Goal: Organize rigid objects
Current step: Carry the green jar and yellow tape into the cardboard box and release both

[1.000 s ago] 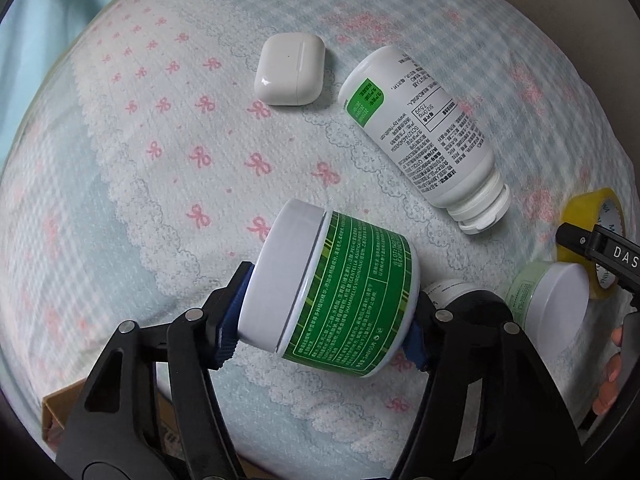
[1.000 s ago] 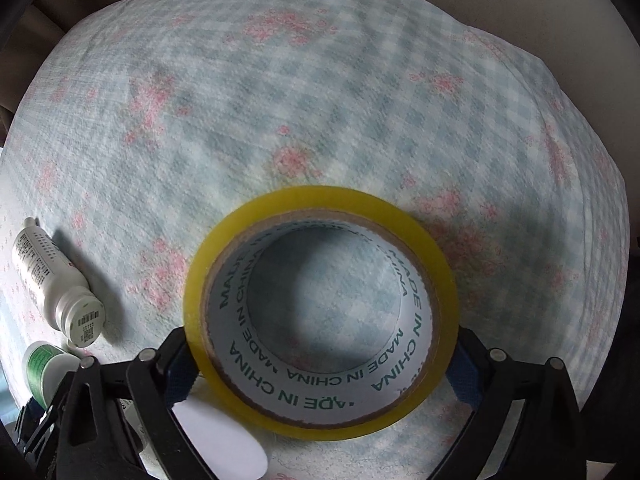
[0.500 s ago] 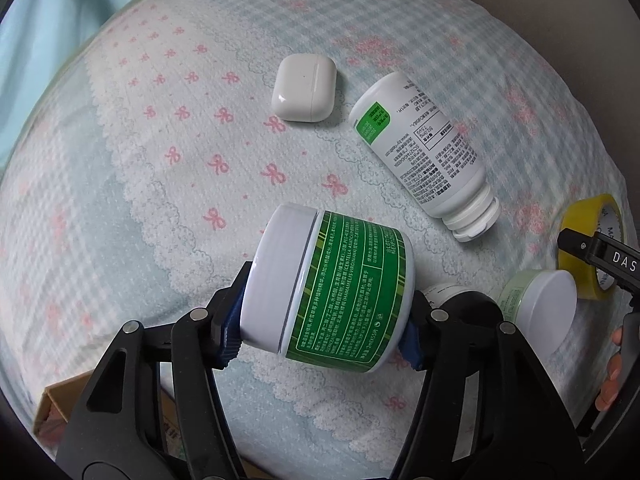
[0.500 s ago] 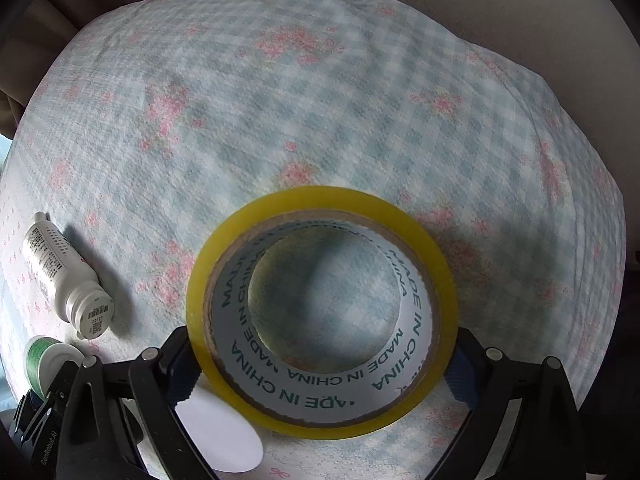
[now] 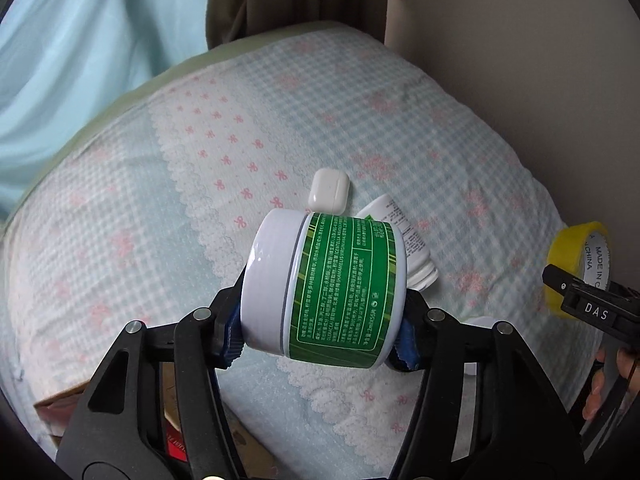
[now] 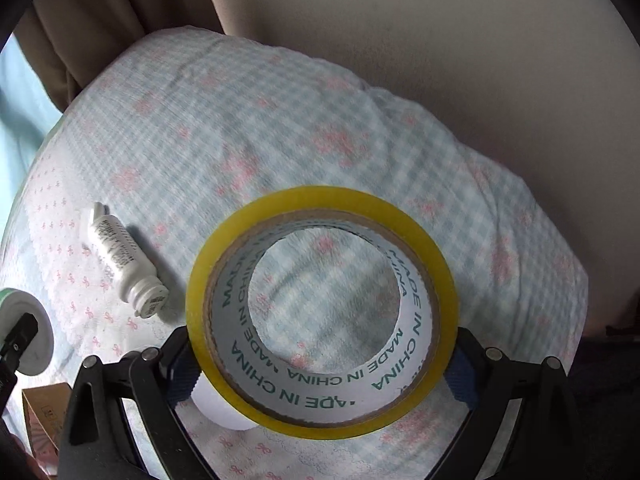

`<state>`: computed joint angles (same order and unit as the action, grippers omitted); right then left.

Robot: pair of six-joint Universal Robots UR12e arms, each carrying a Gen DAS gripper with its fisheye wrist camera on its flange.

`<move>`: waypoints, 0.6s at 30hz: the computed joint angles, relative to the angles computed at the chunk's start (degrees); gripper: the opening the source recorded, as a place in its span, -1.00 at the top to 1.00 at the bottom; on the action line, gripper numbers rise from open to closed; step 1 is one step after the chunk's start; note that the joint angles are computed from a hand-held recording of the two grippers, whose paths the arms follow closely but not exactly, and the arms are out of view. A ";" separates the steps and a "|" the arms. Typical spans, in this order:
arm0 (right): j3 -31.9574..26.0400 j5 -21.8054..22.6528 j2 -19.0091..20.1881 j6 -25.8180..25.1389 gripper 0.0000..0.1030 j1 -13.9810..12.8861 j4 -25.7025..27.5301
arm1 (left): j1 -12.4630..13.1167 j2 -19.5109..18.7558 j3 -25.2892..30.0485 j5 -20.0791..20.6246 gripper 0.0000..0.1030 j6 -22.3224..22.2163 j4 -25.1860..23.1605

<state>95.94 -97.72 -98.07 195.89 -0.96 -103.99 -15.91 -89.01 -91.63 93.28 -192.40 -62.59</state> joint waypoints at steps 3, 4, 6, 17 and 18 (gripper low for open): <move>-2.53 -0.32 -0.42 -3.99 -0.87 1.59 -1.14 | 0.39 2.36 0.16 0.75 -0.02 -1.18 0.83; -3.02 -0.28 -0.76 -4.96 -0.87 2.21 -1.68 | 0.62 3.27 0.05 1.07 -0.02 -1.56 1.05; -4.69 0.23 -0.92 -6.73 -0.87 3.50 -2.21 | 1.10 5.20 -0.23 1.60 -0.02 -2.33 1.48; -11.78 8.35 -2.18 -13.77 -0.87 11.73 -0.23 | 6.66 18.42 -4.54 4.37 -0.02 -5.11 -0.96; -12.22 9.03 -2.14 -13.98 -0.87 12.77 0.18 | 7.58 19.66 -4.97 4.31 -0.02 -5.01 -1.65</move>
<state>83.72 -88.69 -100.21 181.91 11.81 -103.80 -8.33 -69.34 -96.60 97.59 -197.41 -64.24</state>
